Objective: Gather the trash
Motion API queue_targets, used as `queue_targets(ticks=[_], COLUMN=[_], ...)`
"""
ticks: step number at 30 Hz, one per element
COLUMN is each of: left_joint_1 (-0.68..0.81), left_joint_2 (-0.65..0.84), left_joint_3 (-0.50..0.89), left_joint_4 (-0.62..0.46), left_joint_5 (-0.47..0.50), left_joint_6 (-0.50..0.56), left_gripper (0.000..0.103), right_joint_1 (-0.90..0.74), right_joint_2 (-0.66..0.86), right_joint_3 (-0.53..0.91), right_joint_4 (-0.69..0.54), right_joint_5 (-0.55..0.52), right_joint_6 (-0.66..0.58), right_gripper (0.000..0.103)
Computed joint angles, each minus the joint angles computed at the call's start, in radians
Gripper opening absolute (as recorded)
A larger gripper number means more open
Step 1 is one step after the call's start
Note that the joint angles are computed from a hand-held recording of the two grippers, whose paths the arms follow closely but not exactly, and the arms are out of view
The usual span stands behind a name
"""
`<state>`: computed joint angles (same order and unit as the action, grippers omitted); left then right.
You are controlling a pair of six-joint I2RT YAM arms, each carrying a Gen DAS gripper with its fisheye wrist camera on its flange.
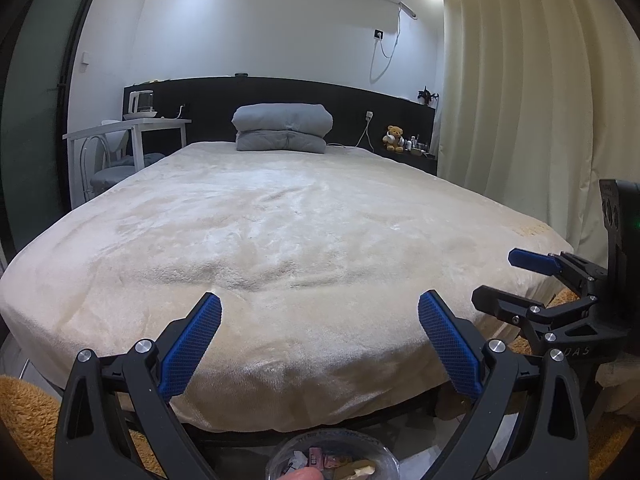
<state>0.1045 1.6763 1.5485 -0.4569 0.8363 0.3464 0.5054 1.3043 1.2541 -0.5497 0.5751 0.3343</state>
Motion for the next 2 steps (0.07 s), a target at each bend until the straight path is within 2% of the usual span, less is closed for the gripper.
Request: queue_targets(ticks=[2], left_joint_1=[0.012], left_joint_2=[0.007], left_joint_3=[0.020], left_joint_4=[-0.013], left_joint_5=[0.020], left_joint_6=[-0.011], left_gripper=[0.097], right_joint_1=[-0.023], right_joint_2=[0.008], right_joint_3=[0.011], right_joint_4=[-0.024], right_joint_5=[-0.018], right_joint_6=[0.015], right_gripper=[0.098])
